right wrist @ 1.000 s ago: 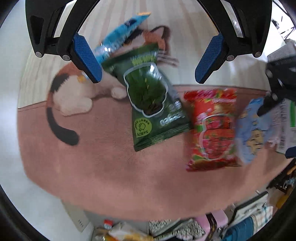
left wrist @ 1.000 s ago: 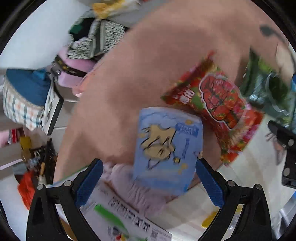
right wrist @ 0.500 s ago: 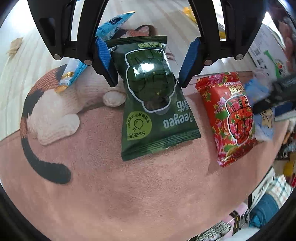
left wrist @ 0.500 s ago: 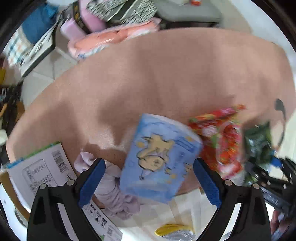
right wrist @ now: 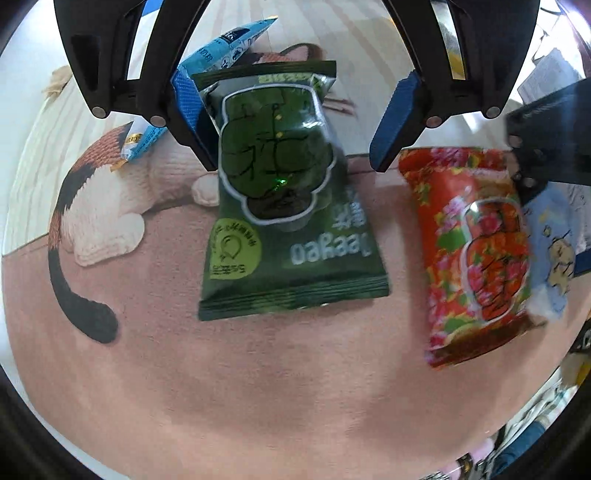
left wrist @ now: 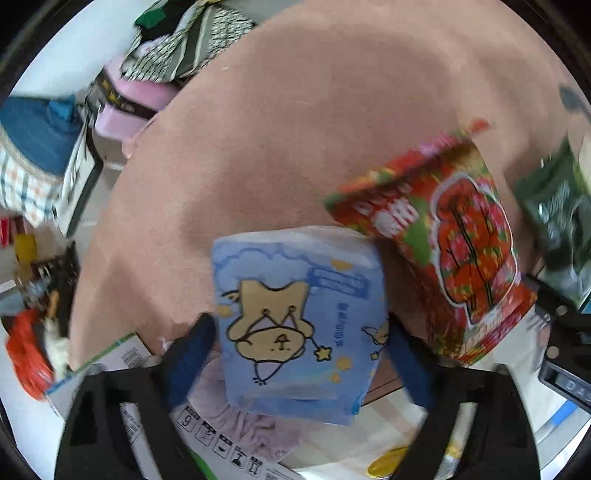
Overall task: Organize soft objects
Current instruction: 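Grasp the blue tissue pack with left tool while right tool grasps green Deeyeo pack, then carry both packs into the box and open both tools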
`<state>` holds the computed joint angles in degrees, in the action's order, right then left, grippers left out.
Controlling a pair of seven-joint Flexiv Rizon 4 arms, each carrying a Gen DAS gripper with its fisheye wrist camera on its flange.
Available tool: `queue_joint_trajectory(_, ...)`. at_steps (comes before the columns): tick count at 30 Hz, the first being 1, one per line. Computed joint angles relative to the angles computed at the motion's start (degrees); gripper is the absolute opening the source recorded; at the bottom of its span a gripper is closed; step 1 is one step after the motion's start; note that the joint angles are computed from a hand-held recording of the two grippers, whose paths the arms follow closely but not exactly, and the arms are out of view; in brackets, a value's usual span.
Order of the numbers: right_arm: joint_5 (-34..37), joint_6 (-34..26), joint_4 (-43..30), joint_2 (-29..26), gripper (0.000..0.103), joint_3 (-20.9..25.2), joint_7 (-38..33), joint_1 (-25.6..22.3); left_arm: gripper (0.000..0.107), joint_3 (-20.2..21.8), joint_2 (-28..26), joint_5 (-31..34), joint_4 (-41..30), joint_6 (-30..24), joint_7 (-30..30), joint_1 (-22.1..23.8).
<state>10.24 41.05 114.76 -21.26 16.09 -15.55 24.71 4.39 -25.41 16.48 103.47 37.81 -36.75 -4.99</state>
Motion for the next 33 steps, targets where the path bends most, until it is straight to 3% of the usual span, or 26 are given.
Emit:
queue_joint_trajectory(3, -1.06, 1.94, 2.02, 1.26, 0.074, -0.5, 2.54, 0.66, 0.054, -0.12, -0.95, -3.28, -2.71, -5.12, -2.32, 0.65)
queue_joint_trajectory(6, -1.66, 1.88, 3.42, 3.28, 0.042, -0.42, 5.32, 1.06, 0.047, -0.26, -0.55, -5.34, -3.1, -6.48, -3.85, 1.42)
queue_joint_trajectory(7, -1.68, 2.92, 3.9, 3.83, 0.039, -0.36, 6.0, 1.15, 0.046, -0.35, -0.18, -5.95, -2.97, -6.53, -3.99, 1.77)
queue_joint_trajectory(12, -2.45, 3.24, 5.15, 7.64, 0.037, 0.06, 10.14, 1.81, 0.046, -0.85, 3.42, -10.3, -1.78, -7.92, -1.99, 4.41)
queue_joint_trajectory(20, -10.25, 2.58, 1.51, 13.11, 0.037, 1.01, 17.83, 5.82, 0.046, -0.61, 8.26, -22.15, -6.7, -18.62, 5.74, 11.98)
queue_joint_trajectory(25, -18.37, 2.45, -12.25, 5.94, 0.037, 1.23, 21.48, 11.2, 0.046, 1.99, 9.85, -26.34, -11.51, -25.97, 9.07, 18.33)
queue_joint_trajectory(27, -21.15, 4.03, -19.0, -0.31, 0.037, -0.21, 21.98, 14.66, 0.046, 2.97, 7.46, -26.31, -16.17, -28.15, 9.89, 21.33)
queue_joint_trajectory(33, -22.19, -1.38, -41.46, -14.6, 0.037, -1.77, 16.82, 20.54, 0.046, 4.11, -3.09, -23.89, -30.15, -32.13, 7.7, 27.47)
